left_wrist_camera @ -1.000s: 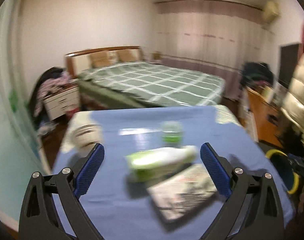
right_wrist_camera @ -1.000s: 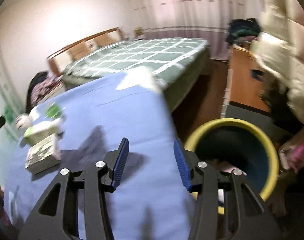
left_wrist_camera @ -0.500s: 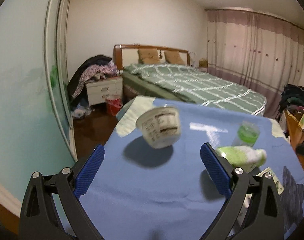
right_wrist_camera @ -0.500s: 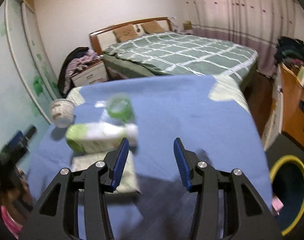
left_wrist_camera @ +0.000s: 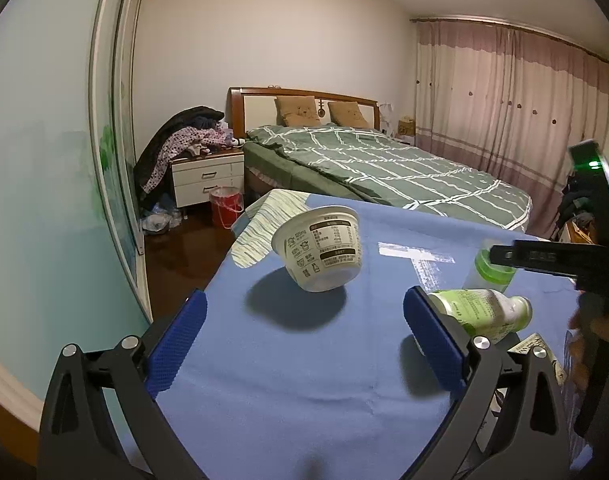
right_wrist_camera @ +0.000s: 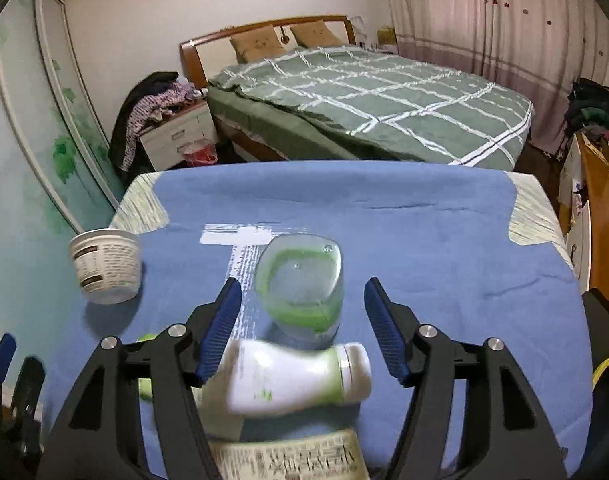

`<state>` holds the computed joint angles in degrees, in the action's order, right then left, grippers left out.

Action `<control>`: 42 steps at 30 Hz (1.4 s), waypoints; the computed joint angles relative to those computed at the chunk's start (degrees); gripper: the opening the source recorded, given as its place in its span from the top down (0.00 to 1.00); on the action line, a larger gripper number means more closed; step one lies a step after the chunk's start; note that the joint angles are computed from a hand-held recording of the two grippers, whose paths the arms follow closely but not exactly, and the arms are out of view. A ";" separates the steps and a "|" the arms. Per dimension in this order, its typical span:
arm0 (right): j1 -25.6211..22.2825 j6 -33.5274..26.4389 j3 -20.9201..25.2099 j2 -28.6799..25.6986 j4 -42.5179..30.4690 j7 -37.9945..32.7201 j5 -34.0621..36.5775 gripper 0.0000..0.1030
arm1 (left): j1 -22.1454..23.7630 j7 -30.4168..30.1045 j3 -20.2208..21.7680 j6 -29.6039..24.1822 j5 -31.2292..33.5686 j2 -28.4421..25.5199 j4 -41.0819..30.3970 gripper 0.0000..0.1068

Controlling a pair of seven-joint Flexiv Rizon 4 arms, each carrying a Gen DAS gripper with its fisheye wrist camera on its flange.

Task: Collect trash
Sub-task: 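Grasp the clear green-tinted cup with the right gripper, then carry the green-tinted cup over the yellow bin and open the right gripper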

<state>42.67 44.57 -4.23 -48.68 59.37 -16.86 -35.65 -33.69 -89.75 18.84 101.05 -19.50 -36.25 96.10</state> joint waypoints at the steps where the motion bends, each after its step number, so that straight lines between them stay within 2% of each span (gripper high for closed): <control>1: -0.11 -0.86 0.16 -0.55 -0.91 -0.54 0.27 0.40 | 0.14 0.04 -0.26 0.00 0.11 0.03 -0.01 0.09; 7: -0.53 -5.28 0.64 -3.92 -6.14 -3.29 2.59 0.40 | 0.31 0.18 -0.77 0.19 0.54 0.47 0.28 0.09; 9: -0.71 -5.03 0.71 -4.20 -6.36 -3.45 3.28 0.42 | 0.24 0.25 -0.78 0.00 0.49 0.51 0.27 0.09; 10: -0.76 -4.48 0.62 -4.14 -6.08 -3.42 3.39 0.49 | 0.16 0.25 -0.75 -0.15 0.51 0.58 0.28 0.09; 11: -0.68 -4.48 0.43 -3.98 -5.83 -3.34 3.39 0.52 | 0.07 0.23 -0.69 -0.25 0.56 0.53 0.21 0.09; 14: -0.33 -2.41 -0.63 -2.55 -3.16 -1.49 2.36 0.52 | -0.12 0.17 -0.47 -0.27 0.79 0.64 0.39 0.08; 22: 0.72 5.87 -2.78 7.84 12.56 7.77 -6.16 0.52 | -0.24 0.12 -0.44 -0.93 1.74 0.71 0.32 0.08; 28: 1.48 8.78 -3.91 19.34 29.06 22.33 -18.89 0.52 | 0.03 0.38 -1.00 -1.22 3.06 0.74 0.19 0.08; 31: 1.42 7.03 -3.31 25.50 37.72 31.05 -25.10 0.52 | 0.04 0.84 -1.24 -1.43 3.86 0.60 -0.07 0.08; 34: 0.51 3.23 -1.17 30.94 45.28 37.95 -28.05 0.52 | 0.37 1.36 -1.89 -1.52 4.66 0.58 -0.22 0.08; 37: -0.58 -2.99 1.57 35.85 52.01 44.34 -28.50 0.52 | 1.22 2.07 -3.31 -1.31 5.44 0.80 -0.18 0.08; 42: -3.91 -9.27 6.51 41.65 60.50 51.89 -25.65 0.52 | 2.59 3.47 -5.57 -1.05 6.22 1.07 0.04 0.08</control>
<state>38.75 35.29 2.28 -7.04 119.87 35.03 -61.30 -31.10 -86.28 13.27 100.00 -13.28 -35.19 96.14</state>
